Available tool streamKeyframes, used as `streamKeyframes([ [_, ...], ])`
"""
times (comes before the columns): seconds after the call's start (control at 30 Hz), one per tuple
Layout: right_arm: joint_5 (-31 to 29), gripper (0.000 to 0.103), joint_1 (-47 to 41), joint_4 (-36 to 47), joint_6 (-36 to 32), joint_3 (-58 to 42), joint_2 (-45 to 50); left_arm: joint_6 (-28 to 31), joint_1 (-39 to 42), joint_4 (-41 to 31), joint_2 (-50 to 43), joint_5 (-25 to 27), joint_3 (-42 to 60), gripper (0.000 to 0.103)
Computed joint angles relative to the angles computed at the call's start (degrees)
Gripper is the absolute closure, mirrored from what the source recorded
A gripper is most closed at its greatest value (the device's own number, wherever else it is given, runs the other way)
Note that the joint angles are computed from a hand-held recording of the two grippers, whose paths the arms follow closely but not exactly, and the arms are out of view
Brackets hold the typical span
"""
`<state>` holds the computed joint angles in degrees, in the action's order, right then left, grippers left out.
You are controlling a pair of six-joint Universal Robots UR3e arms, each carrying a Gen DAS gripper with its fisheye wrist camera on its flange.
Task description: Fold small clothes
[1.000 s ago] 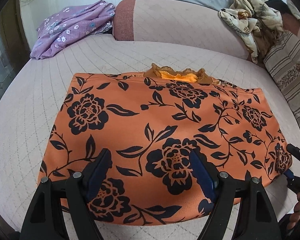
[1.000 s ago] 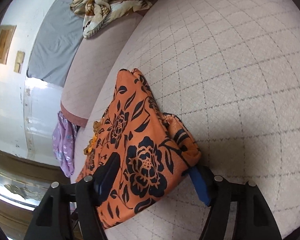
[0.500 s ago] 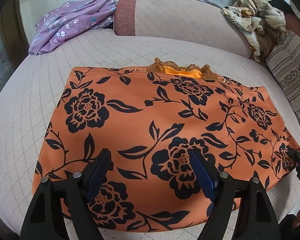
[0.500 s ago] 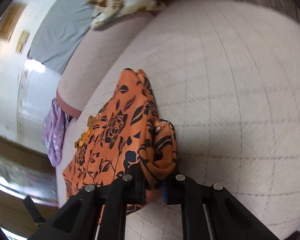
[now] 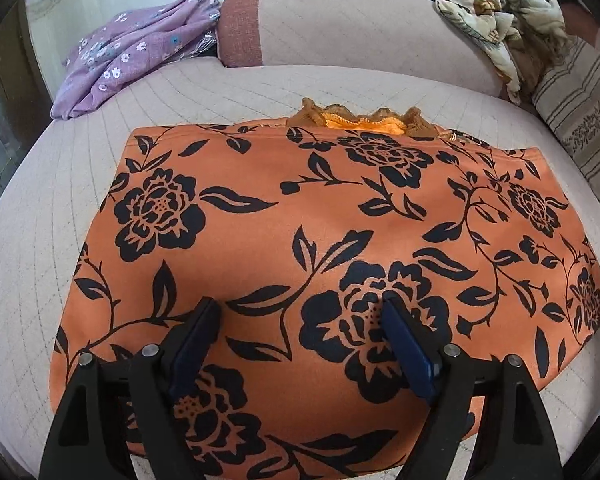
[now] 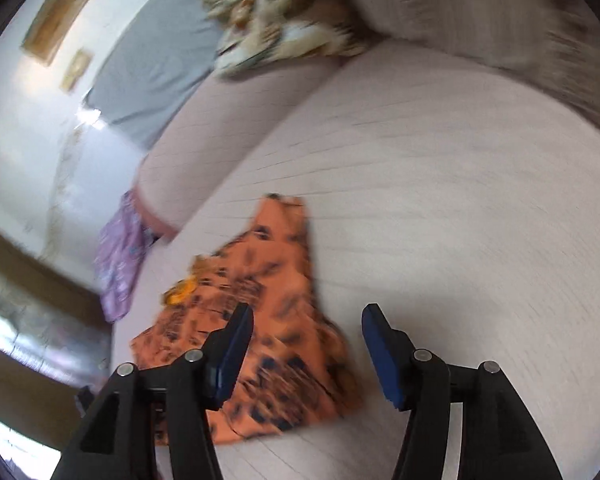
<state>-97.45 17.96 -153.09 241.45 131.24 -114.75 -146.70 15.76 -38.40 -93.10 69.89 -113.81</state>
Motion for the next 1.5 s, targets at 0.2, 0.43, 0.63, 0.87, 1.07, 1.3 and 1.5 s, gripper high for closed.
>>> streamKeyframes([
  [0.2,19.4,0.043,-17.4,-0.6,-20.4,-11.1,19.2,1.1,0.2,-0.5,0.1,-0.1,0.1,0.017],
  [0.43,21.3,0.091,-18.8,4.1,-25.0,-25.5,35.3,2.2,0.6,0.0,-0.7,-1.0,0.2,0.013],
  [0.63,16.7,0.083,-18.7,-4.2,-17.1,-18.4,32.9,1.5,-0.1,-1.6,-1.8,-0.7,2.3,0.011],
  [0.87,3.1,0.066,-8.3,4.6,-12.2,-23.4,25.3,3.9,7.8,-9.8,3.0,-5.2,3.4,0.011],
  [1.07,14.5,0.033,-1.8,-4.8,-12.2,-19.9,26.8,6.5,12.6,-14.7,2.7,-3.8,4.3,0.011],
  [1.3,7.3,0.042,2.0,-3.1,-5.6,-16.8,24.5,9.9,18.9,-16.5,4.6,-8.2,6.2,0.011],
  [1.5,9.2,0.028,3.8,-5.1,-5.1,-17.9,30.0,8.4,19.6,-15.2,0.4,-1.2,7.6,0.011],
])
